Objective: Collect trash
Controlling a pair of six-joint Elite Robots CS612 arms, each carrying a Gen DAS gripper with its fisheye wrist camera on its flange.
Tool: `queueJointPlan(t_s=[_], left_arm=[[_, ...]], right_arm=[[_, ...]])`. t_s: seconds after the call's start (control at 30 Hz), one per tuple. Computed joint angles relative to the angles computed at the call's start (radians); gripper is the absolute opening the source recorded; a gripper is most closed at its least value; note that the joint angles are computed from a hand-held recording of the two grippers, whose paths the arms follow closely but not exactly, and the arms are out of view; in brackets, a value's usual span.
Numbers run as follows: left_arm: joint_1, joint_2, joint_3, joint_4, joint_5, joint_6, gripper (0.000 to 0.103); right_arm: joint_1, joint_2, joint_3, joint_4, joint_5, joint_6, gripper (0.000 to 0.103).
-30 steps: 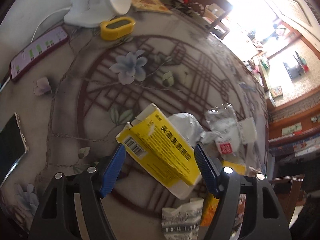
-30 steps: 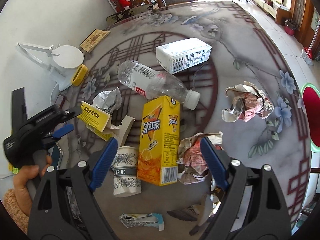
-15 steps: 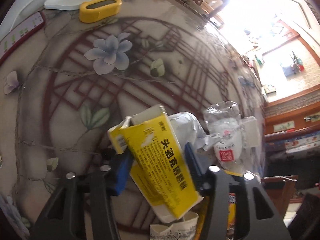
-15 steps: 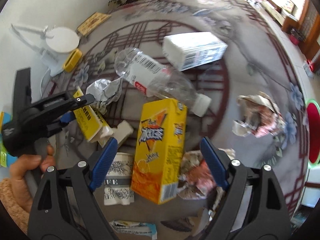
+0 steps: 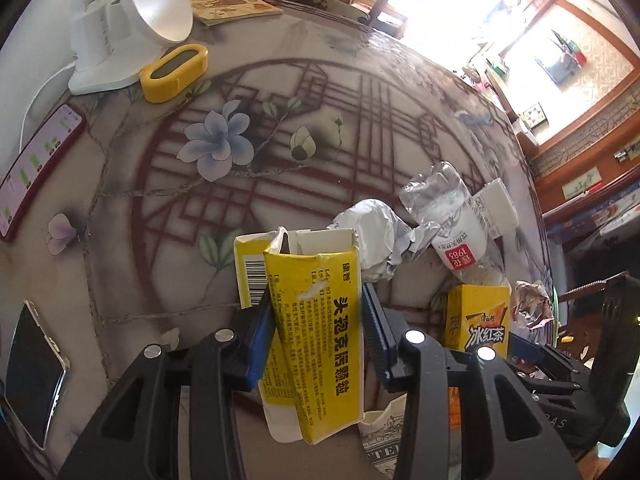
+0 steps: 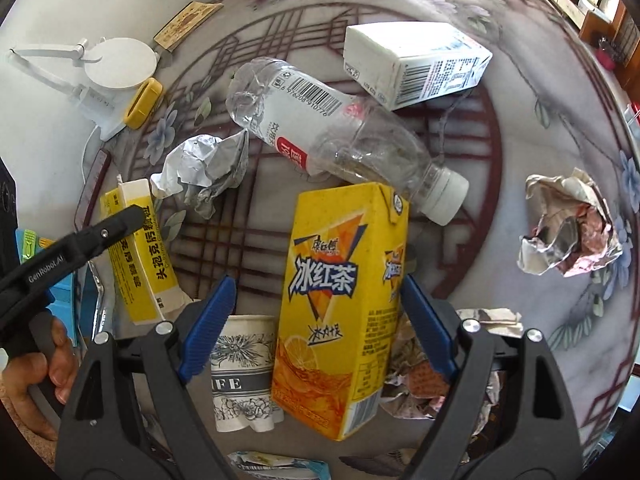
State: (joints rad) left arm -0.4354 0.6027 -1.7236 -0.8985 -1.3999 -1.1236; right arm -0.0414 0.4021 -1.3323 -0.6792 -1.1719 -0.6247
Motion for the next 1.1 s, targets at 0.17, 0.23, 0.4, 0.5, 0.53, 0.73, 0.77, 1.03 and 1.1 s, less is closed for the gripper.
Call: queueJointPlan(t_s=[0.17, 0.23, 0.4, 0.5, 0.53, 0.73, 0.77, 1.03, 1.1], left_arm=[[0.001, -0.001, 0.011, -0.016, -0.013, 0.006, 0.039], [0.000, -0.002, 0.012, -0.016, -0.014, 0.005, 0.039], [-0.006, -0.006, 0.006, -0.025, 0.002, -0.001, 0.039], [-0.015, -0.008, 0.000, -0.037, 0.020, 0.009, 0.039], [-0.019, -0.011, -0.002, -0.037, 0.029, 0.015, 0.039], [-0.031, -0.018, -0.007, -0.026, 0.061, 0.038, 0.040], [-0.031, -0.018, -0.008, -0.025, 0.062, 0.037, 0.040], [-0.024, -0.014, -0.007, -0.013, 0.040, 0.033, 0.045], [-0.024, -0.011, -0.003, -0.002, 0.043, 0.032, 0.055]], right_arm=[[-0.006, -0.002, 0.001, 0.007, 0.021, -0.003, 0.040], [-0.010, -0.001, -0.004, 0.010, 0.036, 0.000, 0.034], [-0.019, 0.000, -0.030, 0.000, 0.064, -0.014, 0.001], [-0.027, 0.001, -0.049, 0.005, 0.091, -0.017, 0.001], [-0.029, 0.001, -0.052, 0.004, 0.098, -0.015, 0.001], [-0.045, -0.002, -0.050, 0.029, 0.135, 0.011, 0.016], [-0.044, -0.003, -0.049, 0.030, 0.132, 0.017, 0.024], [-0.024, 0.008, -0.059, -0.013, 0.087, 0.000, 0.064], [-0.017, 0.008, -0.051, -0.015, 0.070, 0.002, 0.064]])
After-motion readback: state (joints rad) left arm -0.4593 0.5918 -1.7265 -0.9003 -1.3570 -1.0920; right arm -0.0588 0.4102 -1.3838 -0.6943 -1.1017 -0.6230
